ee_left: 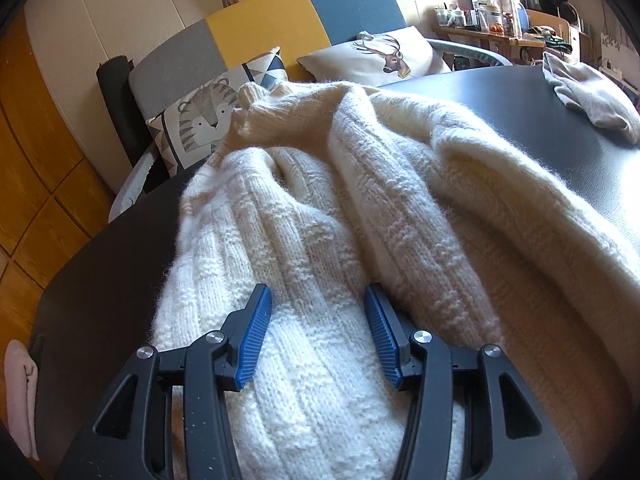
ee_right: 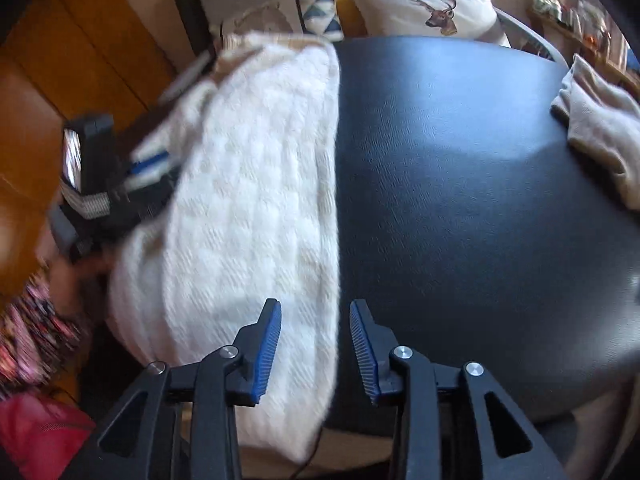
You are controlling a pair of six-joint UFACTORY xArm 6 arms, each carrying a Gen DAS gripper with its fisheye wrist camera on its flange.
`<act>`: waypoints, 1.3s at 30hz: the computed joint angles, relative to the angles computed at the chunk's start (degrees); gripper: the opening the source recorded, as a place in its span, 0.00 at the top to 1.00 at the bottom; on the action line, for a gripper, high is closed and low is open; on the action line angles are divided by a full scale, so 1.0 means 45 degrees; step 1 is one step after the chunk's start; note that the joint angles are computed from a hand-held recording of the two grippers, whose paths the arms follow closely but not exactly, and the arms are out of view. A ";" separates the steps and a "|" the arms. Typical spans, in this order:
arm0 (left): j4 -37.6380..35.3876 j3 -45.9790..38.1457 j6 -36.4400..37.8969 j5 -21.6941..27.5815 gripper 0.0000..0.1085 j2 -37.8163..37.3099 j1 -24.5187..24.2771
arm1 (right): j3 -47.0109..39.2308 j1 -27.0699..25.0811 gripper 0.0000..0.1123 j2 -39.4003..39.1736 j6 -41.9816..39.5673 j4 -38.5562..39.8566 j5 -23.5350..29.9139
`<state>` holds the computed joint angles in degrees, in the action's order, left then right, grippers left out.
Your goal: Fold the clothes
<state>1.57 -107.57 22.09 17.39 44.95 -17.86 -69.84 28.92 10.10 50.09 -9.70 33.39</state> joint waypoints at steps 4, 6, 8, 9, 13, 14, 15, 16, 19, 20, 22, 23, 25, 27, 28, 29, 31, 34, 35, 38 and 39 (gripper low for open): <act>-0.0980 -0.0086 0.0495 0.0429 0.52 -0.0191 -0.0009 | -0.0134 0.0153 0.67 0.0441 0.0285 -0.0781 0.0095; -0.2294 0.0315 0.1433 0.0078 0.52 -0.0549 -0.0071 | -0.0205 0.0277 0.72 0.0568 0.0848 -0.1880 0.0169; -0.3413 0.0787 0.2182 -0.0470 0.52 -0.0942 -0.0178 | -0.0013 0.0293 0.91 0.0538 0.0544 -0.1698 -0.0385; -0.4031 0.0917 0.2573 -0.0605 0.52 -0.1106 -0.0247 | 0.0013 0.0309 0.92 0.0519 0.0484 -0.1692 -0.0424; -0.6688 0.0577 0.4194 0.0700 0.52 -0.1391 -0.0421 | -0.0034 0.0347 0.95 0.0457 0.0475 -0.1994 -0.0313; -0.7055 0.0444 0.4519 0.1178 0.52 -0.1391 -0.0462 | -0.0001 0.0330 0.95 0.0382 0.0592 -0.2124 -0.0288; -0.6888 0.0373 0.4535 0.1289 0.52 -0.1297 -0.0529 | -0.0003 0.0352 0.95 0.0294 0.0887 -0.2399 -0.0205; -0.6347 0.0282 0.4263 0.1292 0.52 -0.1149 -0.0600 | 0.0038 0.0313 0.95 0.0117 0.1077 -0.2650 -0.0103; -0.4805 -0.0278 0.3388 0.1747 0.52 -0.0577 -0.0750 | 0.0230 0.0111 0.95 -0.0586 0.1443 -0.3421 0.0401; -0.4367 -0.0773 0.3028 0.2347 0.52 -0.0245 -0.0743 | 0.0117 0.0099 0.95 -0.0624 0.1540 -0.3626 0.0597; -0.3927 -0.1669 0.2535 0.3409 0.52 0.0346 -0.0693 | -0.0218 0.0062 0.95 -0.0574 0.1645 -0.3921 0.0963; -0.4286 -0.1819 0.2630 0.3607 0.51 0.0430 -0.0651 | -0.0429 0.0027 0.95 -0.0452 0.1594 -0.3963 0.1123; -0.4596 -0.2254 0.2588 0.4097 0.48 0.0654 -0.0544 | -0.0783 0.0007 0.95 -0.0270 0.1456 -0.4028 0.1521; -0.4949 -0.2379 0.2760 0.4271 0.47 0.0724 -0.0482 | -0.1244 0.0054 0.95 -0.0043 0.1181 -0.4075 0.2136; -0.5064 -0.2322 0.2845 0.4231 0.47 0.0702 -0.0471 | -0.1691 0.0112 0.95 0.0330 0.1051 -0.4230 0.2485; -0.5115 -0.2166 0.2914 0.4096 0.46 0.0631 -0.0477 | -0.1622 0.0122 0.95 0.0169 0.0983 -0.4349 0.2819; -0.5052 -0.1802 0.2992 0.3756 0.46 0.0461 -0.0533 | -0.1462 -0.0003 0.95 -0.0137 0.0712 -0.4498 0.3240; -0.5123 -0.1682 0.3101 0.3673 0.44 0.0417 -0.0532 | -0.1679 -0.0374 0.95 -0.0117 0.0262 -0.4596 0.3743; -0.5176 -0.1745 0.3146 0.3721 0.44 0.0456 -0.0520 | -0.1679 -0.0509 0.95 -0.0148 0.0158 -0.4525 0.3787; -0.5270 -0.2134 0.3192 0.3945 0.43 0.0679 -0.0487 | -0.1659 -0.0906 0.95 -0.0228 -0.0071 -0.4334 0.3932; -0.5293 -0.2133 0.3215 0.3943 0.43 0.0679 -0.0486 | -0.1625 -0.0986 0.95 -0.0257 -0.0091 -0.4387 0.4044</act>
